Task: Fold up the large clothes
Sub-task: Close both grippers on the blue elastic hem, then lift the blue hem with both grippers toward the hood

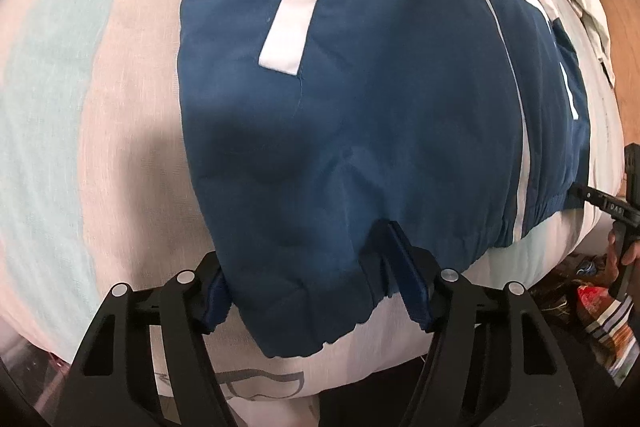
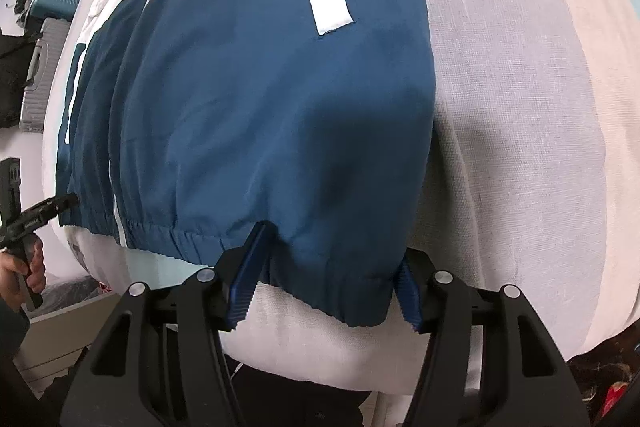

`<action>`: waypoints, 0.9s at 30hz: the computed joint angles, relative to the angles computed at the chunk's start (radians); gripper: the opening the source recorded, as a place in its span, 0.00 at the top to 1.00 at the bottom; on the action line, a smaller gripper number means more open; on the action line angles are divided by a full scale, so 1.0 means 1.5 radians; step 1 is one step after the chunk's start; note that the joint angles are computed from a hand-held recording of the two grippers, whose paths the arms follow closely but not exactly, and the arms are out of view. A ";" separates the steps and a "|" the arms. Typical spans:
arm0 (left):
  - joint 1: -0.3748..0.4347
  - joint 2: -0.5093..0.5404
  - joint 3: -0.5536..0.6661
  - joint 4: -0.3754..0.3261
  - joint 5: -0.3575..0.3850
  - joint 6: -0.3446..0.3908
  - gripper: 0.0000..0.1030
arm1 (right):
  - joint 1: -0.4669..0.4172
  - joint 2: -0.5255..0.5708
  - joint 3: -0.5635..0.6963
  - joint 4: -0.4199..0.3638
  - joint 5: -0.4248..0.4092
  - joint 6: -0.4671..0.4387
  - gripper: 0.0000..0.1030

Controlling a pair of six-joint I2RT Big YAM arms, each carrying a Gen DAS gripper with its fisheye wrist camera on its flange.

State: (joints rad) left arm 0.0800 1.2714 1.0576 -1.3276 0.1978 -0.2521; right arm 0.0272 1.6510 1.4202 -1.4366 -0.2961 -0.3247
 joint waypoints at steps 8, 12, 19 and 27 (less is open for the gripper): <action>-0.019 0.005 0.004 -0.003 -0.005 -0.017 0.30 | 0.018 -0.015 -0.027 0.025 0.002 0.023 0.31; -0.038 0.007 0.012 -0.005 -0.022 -0.028 0.37 | 0.025 -0.023 -0.038 0.035 0.016 0.035 0.44; -0.063 0.022 0.044 -0.019 -0.017 -0.049 0.75 | 0.012 -0.019 -0.022 0.012 0.023 0.038 0.78; -0.066 0.037 0.083 -0.051 -0.007 -0.063 0.90 | 0.021 -0.028 -0.003 -0.016 0.030 0.029 0.89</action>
